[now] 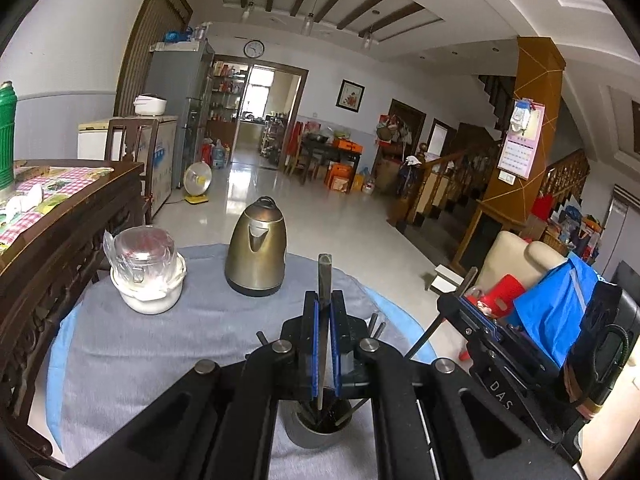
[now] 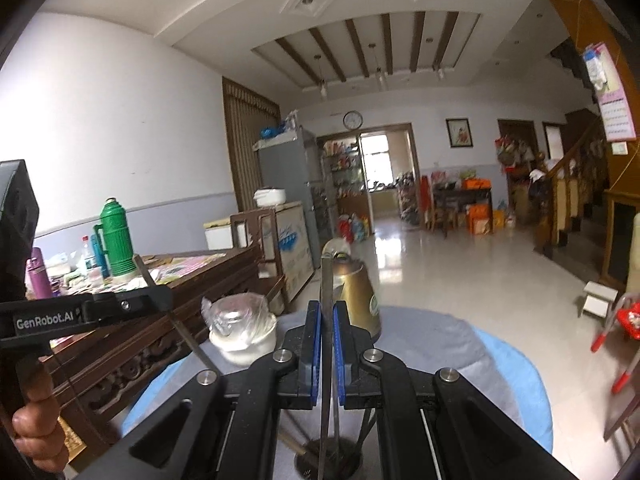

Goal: Organize utensils
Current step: 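Lower both chopsticks into the grey cup with both grippers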

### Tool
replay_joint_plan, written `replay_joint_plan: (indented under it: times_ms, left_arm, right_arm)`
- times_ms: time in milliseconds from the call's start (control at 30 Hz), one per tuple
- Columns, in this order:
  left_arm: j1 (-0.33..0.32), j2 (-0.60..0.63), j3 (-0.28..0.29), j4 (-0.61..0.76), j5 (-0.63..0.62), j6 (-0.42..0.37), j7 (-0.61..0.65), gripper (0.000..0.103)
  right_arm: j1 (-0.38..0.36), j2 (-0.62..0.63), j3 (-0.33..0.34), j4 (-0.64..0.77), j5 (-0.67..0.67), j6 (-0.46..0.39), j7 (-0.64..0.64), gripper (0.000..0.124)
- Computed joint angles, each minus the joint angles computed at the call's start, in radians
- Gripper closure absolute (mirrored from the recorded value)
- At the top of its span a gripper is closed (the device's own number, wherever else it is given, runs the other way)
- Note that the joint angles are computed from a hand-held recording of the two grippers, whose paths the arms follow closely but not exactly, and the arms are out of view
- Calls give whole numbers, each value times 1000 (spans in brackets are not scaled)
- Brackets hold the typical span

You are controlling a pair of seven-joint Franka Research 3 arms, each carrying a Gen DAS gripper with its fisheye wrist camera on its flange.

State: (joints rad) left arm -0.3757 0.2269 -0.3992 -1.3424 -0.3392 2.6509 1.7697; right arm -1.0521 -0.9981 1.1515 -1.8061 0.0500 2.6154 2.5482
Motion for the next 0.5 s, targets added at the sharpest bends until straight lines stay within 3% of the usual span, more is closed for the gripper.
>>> replay_joint_plan:
  times_ms: [233, 500]
  left_arm:
    - [-22, 38, 8, 9, 68, -1, -60, 98]
    - [-33, 55, 4, -9, 112, -27, -91, 98]
  right_arm:
    - [-38, 5, 37, 11, 13, -23, 0, 118]
    - [5, 12, 37, -42, 32, -26, 11, 118]
